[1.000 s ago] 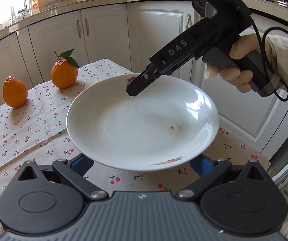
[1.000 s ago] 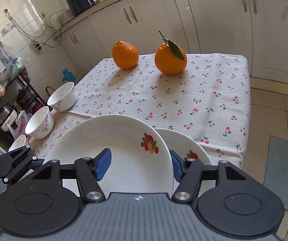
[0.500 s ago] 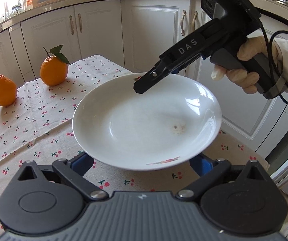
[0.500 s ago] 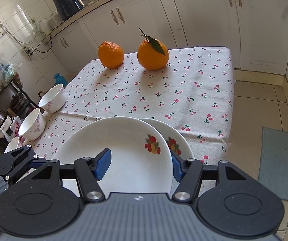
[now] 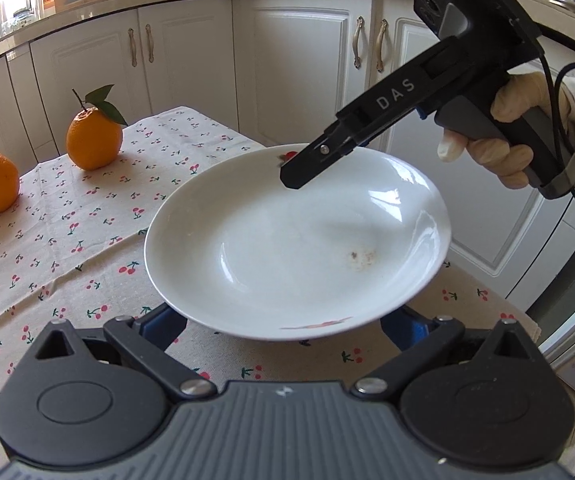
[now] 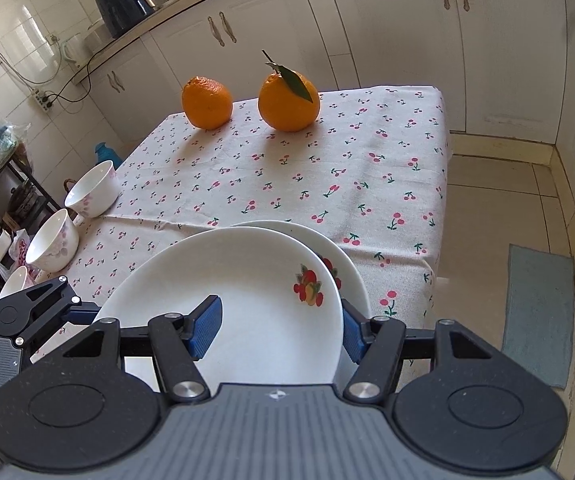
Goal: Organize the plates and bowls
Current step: 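Lower the held plate onto the plate stack and open the right tool, then reach the right tool to a white bowl and grasp its rim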
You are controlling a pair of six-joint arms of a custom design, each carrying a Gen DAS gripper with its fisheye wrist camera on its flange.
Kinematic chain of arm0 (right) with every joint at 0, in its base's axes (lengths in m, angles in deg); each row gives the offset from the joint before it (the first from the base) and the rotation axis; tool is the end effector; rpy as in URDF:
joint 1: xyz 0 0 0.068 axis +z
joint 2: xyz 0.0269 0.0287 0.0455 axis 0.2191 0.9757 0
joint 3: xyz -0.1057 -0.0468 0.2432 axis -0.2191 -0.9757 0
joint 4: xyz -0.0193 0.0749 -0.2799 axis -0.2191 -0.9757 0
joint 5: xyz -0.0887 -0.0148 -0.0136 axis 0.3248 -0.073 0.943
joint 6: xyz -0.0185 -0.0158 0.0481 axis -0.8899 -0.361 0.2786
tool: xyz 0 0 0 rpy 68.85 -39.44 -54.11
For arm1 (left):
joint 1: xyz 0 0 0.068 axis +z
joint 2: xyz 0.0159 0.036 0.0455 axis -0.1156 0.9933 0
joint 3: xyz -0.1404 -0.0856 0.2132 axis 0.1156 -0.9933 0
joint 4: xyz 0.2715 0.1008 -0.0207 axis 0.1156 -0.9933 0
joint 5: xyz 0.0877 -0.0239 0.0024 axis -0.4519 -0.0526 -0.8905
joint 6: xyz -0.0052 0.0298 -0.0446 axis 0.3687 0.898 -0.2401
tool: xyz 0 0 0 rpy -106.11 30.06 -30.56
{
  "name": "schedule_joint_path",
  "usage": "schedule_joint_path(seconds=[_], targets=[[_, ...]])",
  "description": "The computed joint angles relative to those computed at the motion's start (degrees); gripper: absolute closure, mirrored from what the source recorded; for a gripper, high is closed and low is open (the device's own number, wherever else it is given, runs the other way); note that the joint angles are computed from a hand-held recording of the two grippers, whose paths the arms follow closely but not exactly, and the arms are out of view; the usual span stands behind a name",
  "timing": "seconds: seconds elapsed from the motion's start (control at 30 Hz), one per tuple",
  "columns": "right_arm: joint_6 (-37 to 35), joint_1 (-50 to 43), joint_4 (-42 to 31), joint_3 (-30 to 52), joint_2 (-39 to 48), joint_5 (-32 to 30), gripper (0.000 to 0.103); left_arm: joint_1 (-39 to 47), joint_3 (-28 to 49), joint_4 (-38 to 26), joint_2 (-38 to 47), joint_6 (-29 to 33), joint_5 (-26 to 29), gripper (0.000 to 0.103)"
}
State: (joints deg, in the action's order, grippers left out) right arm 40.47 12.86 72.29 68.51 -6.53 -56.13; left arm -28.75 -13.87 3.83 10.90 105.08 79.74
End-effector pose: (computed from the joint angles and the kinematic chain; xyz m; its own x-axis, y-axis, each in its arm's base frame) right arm 0.2269 0.0147 0.1540 -0.8003 0.0424 -0.5982 -0.2037 0.9190 0.3376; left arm 0.2100 -0.0995 0.1349 -0.4123 0.5546 -0.7228 0.7990 0.6013 0.0057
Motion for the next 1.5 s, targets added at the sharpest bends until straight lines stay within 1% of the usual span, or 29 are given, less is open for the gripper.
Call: schedule_joint_path(seconds=[0.13,0.33,0.47,0.6,0.7,0.8,0.83,0.93,1.07,1.17,1.3,1.37,1.43,1.5], targets=[[0.2,0.1,-1.0,-0.1,-0.7,1.3,0.035,0.0,0.1,0.3,0.3,0.0,0.1,0.001],[0.8,-0.4,-2.1,-0.7,-3.1,1.6,0.032,0.2,-0.3,0.4,0.1,0.1,0.3,0.001],[1.2,0.9,-3.2,-0.7,-4.5,3.4,0.026,0.4,-1.0,0.0,-1.3,0.5,0.4,0.001],[2.3,2.5,-3.2,-1.0,-5.4,6.0,0.023,0.7,-1.6,-0.6,-2.7,0.9,0.5,0.001],[3.6,4.5,-4.3,-0.7,-5.8,9.5,0.023,1.6,-2.5,-1.6,-5.0,1.6,1.1,0.001],[4.6,7.9,-6.4,0.3,-5.0,15.2,0.021,2.6,-3.3,-3.1,-7.8,2.1,1.9,0.001],[4.8,8.7,-6.6,0.3,-4.9,16.2,0.02,2.8,-3.6,-3.6,-8.8,2.3,2.1,0.001],[6.4,11.8,-7.6,-0.2,-7.0,18.9,0.011,3.7,-4.4,-5.1,-11.8,2.7,2.8,0.001],[9.4,18.4,-10.5,0.7,-10.5,24.0,0.005,6.2,-5.4,-8.1,-17.3,3.7,4.3,0.001],[11.9,25.3,-12.3,2.3,-11.6,29.8,0.0,10.3,-6.0,-11.2,-22.1,4.9,6.5,0.001],[15.7,35.9,-13.0,5.0,-10.2,38.1,0.0,17.7,-6.7,-15.0,-27.9,7.0,9.1,0.001],[17.4,40.7,-12.4,6.5,-8.0,41.8,0.0,22.4,-7.0,-16.8,-30.5,8.6,10.8,0.001],[19.0,45.3,-11.2,8.6,-4.3,44.8,0.0,29.2,-6.9,-18.9,-32.5,11.2,14.0,0.001],[20.2,48.8,-9.3,10.6,-0.3,46.6,0.0,35.9,-6.5,-20.8,-32.8,14.1,17.2,0.001]])
